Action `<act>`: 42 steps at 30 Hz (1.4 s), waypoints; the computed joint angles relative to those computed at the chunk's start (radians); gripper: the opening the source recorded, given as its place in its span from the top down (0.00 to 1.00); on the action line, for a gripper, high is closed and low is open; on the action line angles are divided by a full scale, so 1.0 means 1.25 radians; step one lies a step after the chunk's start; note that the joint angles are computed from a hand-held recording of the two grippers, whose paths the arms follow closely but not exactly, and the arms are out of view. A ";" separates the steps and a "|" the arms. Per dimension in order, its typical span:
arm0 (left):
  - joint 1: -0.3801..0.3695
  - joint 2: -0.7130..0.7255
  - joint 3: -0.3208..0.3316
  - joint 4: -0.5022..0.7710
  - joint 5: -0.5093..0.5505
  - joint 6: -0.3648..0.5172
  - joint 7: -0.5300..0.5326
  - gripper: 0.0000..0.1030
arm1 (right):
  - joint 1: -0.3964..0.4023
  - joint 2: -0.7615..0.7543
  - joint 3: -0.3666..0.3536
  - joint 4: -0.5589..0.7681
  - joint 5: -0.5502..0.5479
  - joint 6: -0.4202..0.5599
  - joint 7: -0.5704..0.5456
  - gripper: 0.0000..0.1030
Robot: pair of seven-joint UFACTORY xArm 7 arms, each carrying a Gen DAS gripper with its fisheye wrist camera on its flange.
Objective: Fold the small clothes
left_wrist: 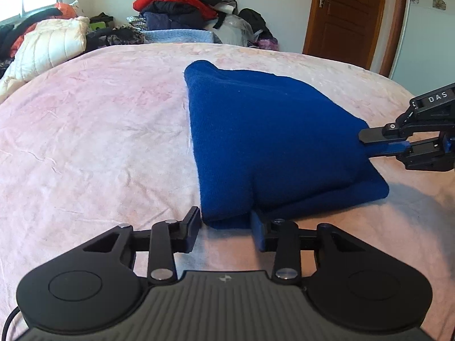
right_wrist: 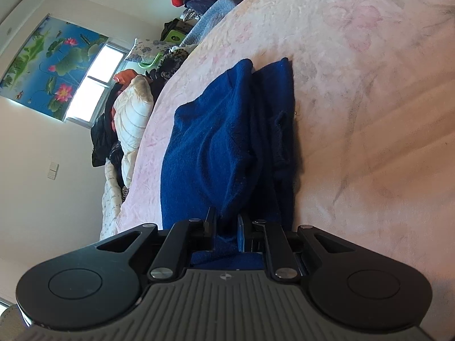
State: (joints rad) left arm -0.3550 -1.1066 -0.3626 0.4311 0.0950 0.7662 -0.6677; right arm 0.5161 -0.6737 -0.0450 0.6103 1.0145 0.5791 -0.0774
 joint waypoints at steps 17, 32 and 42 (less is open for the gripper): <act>0.049 0.020 0.000 0.028 0.033 -0.010 -0.017 0.94 | -0.023 -0.017 0.016 -0.003 -0.003 0.022 0.017 0.88; 0.051 -0.002 0.017 0.011 0.008 0.031 0.001 0.91 | -0.004 -0.098 -0.018 -0.087 -0.034 0.024 0.054 0.83; 0.080 0.001 -0.035 0.023 0.058 0.016 -0.061 0.87 | 0.008 -0.035 0.009 -0.057 0.020 -0.043 0.036 0.90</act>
State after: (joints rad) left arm -0.2549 -1.1056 -0.4058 0.4597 0.1675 0.7856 -0.7436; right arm 0.5266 -0.7172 -0.0343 0.5394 1.0392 0.5251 -0.0329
